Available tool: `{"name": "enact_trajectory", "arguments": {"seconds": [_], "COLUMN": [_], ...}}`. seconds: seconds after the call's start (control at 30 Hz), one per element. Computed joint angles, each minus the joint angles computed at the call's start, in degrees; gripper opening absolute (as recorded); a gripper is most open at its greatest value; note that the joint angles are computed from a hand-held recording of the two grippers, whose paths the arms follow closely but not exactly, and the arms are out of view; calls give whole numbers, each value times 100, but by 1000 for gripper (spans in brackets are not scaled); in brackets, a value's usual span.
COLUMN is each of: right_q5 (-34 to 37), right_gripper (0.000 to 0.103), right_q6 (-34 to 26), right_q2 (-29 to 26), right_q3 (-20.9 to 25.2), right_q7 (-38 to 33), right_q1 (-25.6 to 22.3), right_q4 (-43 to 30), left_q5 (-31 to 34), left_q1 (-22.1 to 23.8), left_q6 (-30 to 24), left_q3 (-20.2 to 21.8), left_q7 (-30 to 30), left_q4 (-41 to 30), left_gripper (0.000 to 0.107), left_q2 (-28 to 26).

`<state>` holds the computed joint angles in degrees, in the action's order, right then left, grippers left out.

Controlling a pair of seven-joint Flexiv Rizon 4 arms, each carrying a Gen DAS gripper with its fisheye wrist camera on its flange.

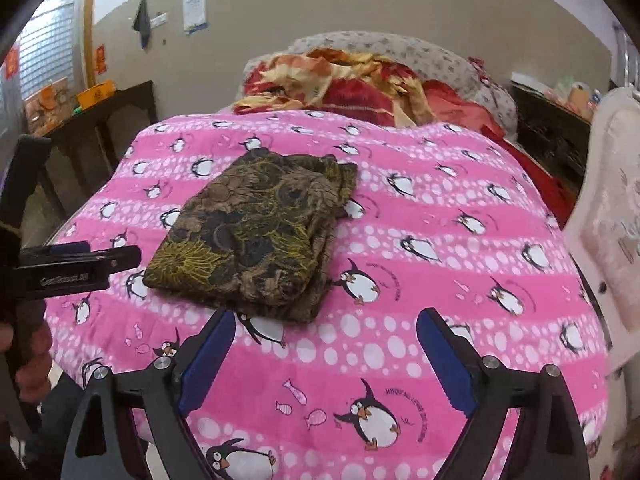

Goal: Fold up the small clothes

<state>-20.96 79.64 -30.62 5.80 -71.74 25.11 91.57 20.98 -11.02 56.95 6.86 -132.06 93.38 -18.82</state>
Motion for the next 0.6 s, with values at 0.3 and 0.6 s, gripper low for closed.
{"name": "enact_trajectory", "arguments": {"seconds": [0.3,0.6], "right_q5": [179,53], "right_gripper": [91,91], "right_q6": [84,316], "right_q2": [270,523], "right_q3": [151,18], "right_q7": [-134,10], "right_q1": [-89,-35], "right_q4": [204,453], "left_q5": [841,813], "left_q1": [-292,-232], "left_q6": [-426,-337], "left_q3": [53,-78], "left_q7": [-460,-422], "left_q4": [-251,-229], "left_gripper": [100,100], "left_q2": [120,169]}}
